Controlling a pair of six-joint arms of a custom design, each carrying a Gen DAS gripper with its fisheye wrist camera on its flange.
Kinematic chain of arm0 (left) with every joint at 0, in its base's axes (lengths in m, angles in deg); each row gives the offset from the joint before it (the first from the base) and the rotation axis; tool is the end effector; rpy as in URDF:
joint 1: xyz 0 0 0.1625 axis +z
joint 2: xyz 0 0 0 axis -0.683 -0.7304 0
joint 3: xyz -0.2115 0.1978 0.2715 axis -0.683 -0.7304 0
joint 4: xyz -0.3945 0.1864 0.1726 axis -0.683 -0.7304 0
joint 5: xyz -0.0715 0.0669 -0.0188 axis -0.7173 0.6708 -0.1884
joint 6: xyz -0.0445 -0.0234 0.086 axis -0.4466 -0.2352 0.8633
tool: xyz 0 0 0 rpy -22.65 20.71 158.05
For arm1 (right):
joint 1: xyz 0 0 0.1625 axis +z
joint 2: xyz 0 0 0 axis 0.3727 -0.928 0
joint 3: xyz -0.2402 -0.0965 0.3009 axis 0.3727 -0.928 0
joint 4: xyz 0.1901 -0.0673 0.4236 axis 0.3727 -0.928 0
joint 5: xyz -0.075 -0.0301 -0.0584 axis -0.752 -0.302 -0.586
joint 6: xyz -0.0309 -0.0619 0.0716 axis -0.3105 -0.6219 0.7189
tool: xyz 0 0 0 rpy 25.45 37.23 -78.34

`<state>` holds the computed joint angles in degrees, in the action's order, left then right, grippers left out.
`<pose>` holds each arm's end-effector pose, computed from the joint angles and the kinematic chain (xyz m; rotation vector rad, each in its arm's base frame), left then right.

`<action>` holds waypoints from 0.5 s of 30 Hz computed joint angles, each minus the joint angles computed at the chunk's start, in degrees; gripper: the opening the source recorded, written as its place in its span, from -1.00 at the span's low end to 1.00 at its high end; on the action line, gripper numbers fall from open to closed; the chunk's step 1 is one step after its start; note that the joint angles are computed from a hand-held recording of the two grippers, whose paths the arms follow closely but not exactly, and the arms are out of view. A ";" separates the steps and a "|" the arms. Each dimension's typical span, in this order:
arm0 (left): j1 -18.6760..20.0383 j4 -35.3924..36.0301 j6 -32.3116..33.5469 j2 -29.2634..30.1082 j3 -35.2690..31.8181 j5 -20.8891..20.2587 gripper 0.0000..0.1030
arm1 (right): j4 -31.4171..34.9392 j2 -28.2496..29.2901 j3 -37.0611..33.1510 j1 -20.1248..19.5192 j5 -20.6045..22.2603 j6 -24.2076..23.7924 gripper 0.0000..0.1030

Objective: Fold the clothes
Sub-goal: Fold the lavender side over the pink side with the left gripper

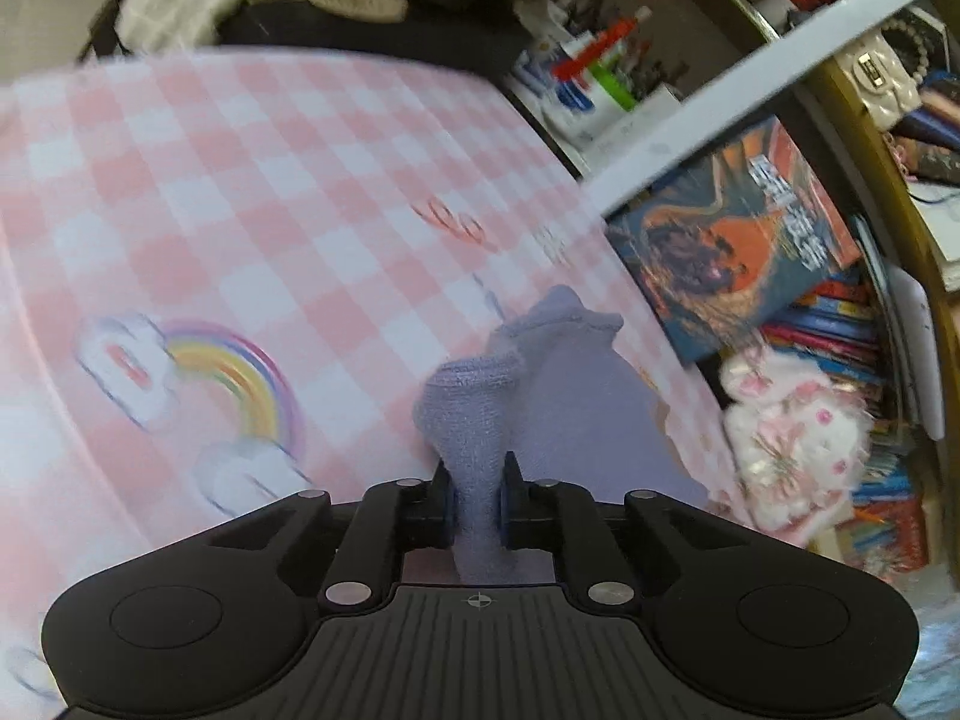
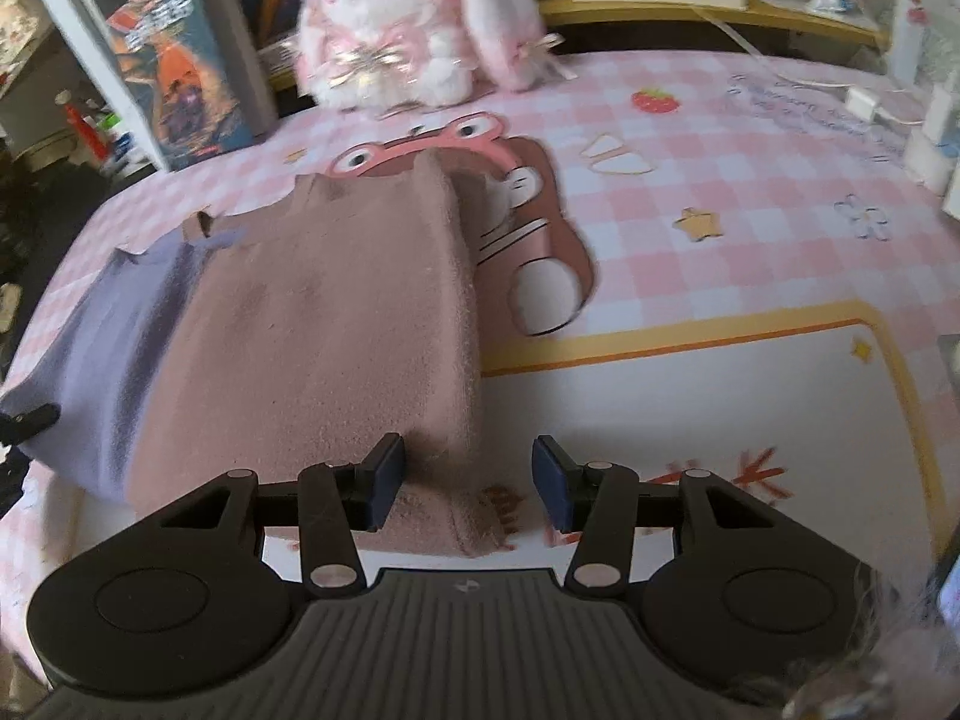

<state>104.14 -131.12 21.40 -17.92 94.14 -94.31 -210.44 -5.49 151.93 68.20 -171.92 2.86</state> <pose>-0.0848 -0.6019 0.1781 -0.8568 2.2334 -1.5249 0.1013 -0.7212 0.1816 0.4683 -2.6174 0.5513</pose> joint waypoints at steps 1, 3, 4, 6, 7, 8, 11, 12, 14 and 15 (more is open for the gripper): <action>-0.05 0.35 -0.01 -0.52 0.35 0.54 -0.78 | 1.34 -0.34 0.33 0.03 0.89 -0.33 -0.11; -0.15 1.06 -0.04 -1.57 1.05 1.62 -0.78 | 3.40 -0.89 1.08 0.15 2.39 -1.47 -0.11; -0.20 1.42 -0.06 -2.10 1.39 2.16 -0.78 | 3.60 -0.97 1.35 0.23 2.66 -2.03 -0.11; -0.66 2.46 0.51 -2.42 1.09 2.34 -0.79 | 3.73 -1.06 1.87 0.37 3.05 -3.08 -0.11; -1.07 2.31 1.24 -2.27 0.75 2.60 -0.80 | 3.76 -1.03 1.93 0.36 3.19 -3.51 -0.11; -1.54 1.66 2.45 -1.90 0.26 2.86 -0.81 | 3.68 -1.04 1.99 0.30 3.42 -3.95 -0.11; -3.76 -0.72 8.31 -1.02 -1.25 3.20 -0.83 | 3.88 -1.12 1.97 0.12 4.07 -5.04 -0.12; -4.79 -1.78 11.33 -0.27 -2.26 3.20 -0.83 | 3.94 -1.12 1.92 0.05 4.30 -5.34 -0.13; -6.62 -3.53 16.47 1.64 -4.49 3.12 -0.84 | 4.06 -1.18 1.86 -0.21 4.92 -6.13 -0.13; -7.65 -4.41 19.04 2.80 -5.70 2.84 -0.84 | 4.20 -1.17 1.81 -0.28 5.18 -6.38 -0.13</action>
